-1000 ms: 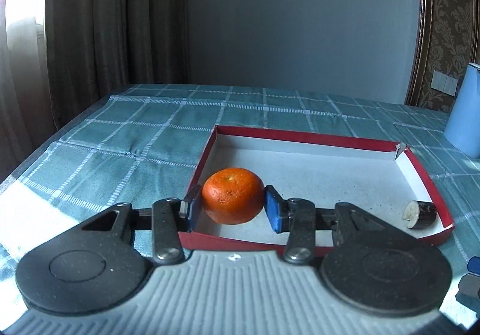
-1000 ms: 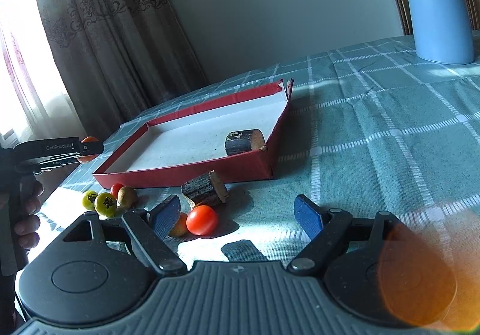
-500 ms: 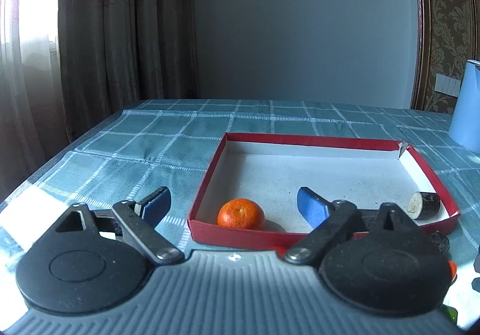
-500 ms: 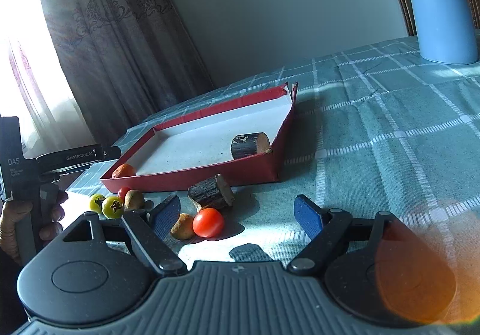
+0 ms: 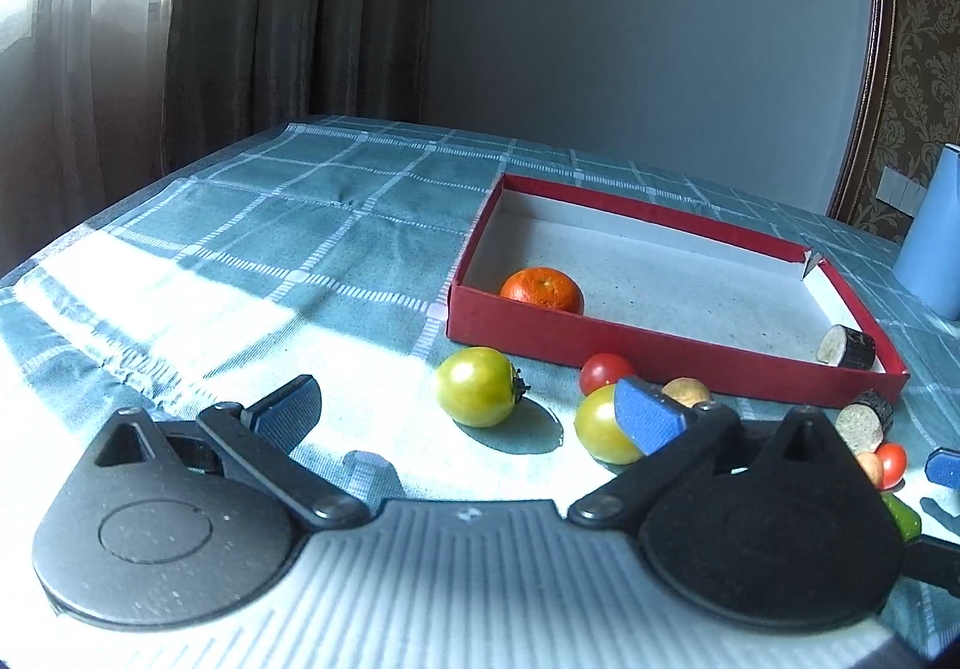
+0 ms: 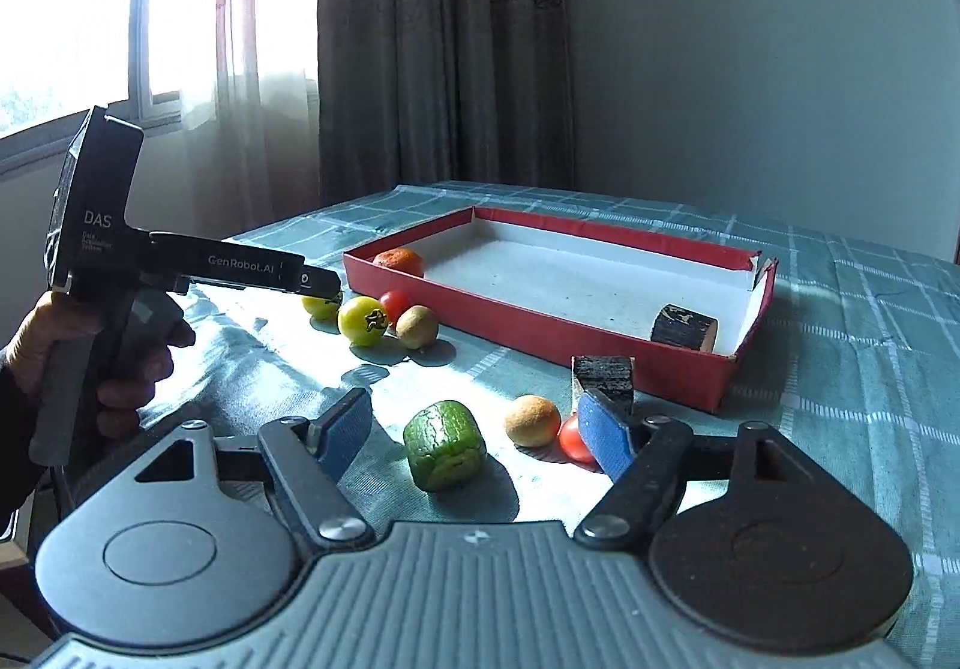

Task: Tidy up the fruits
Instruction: 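Grasp the green cucumber piece with the right gripper, then carry the cucumber piece into the red box and release it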

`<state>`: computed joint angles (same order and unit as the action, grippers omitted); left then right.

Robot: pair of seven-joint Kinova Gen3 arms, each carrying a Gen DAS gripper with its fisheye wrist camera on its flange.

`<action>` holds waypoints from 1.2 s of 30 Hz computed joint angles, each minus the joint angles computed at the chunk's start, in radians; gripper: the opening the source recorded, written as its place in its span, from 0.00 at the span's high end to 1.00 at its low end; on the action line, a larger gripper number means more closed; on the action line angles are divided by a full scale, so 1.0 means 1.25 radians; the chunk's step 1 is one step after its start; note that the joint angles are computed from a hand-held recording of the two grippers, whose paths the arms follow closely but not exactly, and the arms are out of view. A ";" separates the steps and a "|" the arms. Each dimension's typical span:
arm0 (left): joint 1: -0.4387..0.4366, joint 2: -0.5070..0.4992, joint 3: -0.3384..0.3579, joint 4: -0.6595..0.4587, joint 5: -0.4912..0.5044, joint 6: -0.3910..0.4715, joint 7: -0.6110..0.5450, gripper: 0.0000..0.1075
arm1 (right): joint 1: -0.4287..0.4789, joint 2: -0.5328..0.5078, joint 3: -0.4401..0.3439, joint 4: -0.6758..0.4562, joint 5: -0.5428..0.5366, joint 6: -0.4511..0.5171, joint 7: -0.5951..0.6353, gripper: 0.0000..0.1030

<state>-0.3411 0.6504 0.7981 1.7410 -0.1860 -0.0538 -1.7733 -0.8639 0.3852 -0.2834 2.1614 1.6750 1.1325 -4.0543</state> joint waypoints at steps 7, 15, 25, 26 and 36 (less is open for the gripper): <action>-0.030 0.016 0.036 0.007 0.006 -0.004 -0.012 0.04 | 0.012 -0.003 0.009 -0.032 -0.041 -0.052 0.093 0.50; -0.018 0.004 0.020 0.014 -0.014 -0.016 0.010 0.04 | 0.007 0.004 0.028 -0.060 -0.063 -0.075 0.142 0.71; -0.022 0.007 0.025 0.010 -0.025 -0.007 0.020 0.04 | 0.056 -0.058 0.052 -0.047 -0.068 0.022 0.108 0.71; -0.026 0.010 0.030 0.010 -0.026 -0.005 0.020 0.04 | 0.076 -0.065 0.059 -0.054 -0.079 0.010 0.123 0.71; -0.032 0.022 0.042 -0.005 -0.001 0.016 -0.002 0.04 | 0.238 -0.055 0.114 -0.113 -0.131 -0.180 0.197 0.71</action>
<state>-0.3811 0.6776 0.8510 1.7353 -0.1870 -0.0334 -1.7764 -0.5661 0.3165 -0.1406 2.0201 1.5116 0.9072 -3.8087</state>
